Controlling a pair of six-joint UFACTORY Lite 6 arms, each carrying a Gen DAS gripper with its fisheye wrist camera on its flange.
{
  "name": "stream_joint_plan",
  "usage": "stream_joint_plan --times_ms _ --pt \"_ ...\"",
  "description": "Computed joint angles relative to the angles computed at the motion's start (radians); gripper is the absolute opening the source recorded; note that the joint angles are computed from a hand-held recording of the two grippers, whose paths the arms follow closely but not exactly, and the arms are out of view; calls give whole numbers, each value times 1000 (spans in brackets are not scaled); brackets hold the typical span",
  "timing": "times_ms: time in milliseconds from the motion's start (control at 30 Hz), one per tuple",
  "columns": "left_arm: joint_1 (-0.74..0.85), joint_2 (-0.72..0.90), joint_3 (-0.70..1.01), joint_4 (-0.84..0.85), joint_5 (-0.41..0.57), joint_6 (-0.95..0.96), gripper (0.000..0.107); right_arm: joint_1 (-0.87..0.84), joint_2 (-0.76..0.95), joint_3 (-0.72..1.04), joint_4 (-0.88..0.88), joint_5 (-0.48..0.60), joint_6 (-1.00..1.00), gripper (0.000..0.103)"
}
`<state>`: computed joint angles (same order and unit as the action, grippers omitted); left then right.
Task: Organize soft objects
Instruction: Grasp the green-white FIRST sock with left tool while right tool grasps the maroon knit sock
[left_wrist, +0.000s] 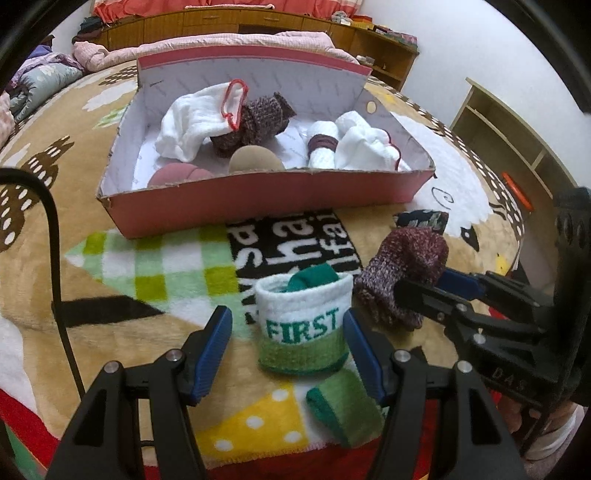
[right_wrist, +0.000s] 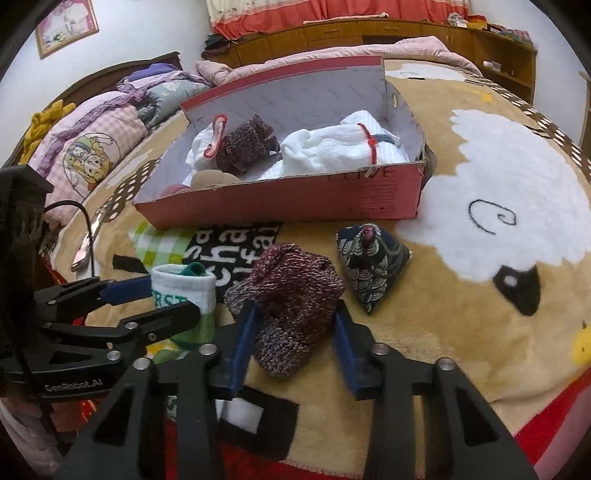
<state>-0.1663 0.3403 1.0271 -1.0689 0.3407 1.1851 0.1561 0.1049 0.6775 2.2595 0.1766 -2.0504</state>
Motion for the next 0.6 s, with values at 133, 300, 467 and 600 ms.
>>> stream_joint_plan --times_ms 133,300,467,600 --pt "8 12 5 -32 33 33 42 24 -17 -7 105 -10 -104 27" --pt "5 -2 -8 -68 40 74 35 25 -37 -18 99 -1 -95 24" --pt "12 -18 -18 -83 53 90 33 26 -61 -33 104 8 -102 23" --pt "18 -36 -27 -91 60 99 33 29 -92 -49 96 12 -96 23"
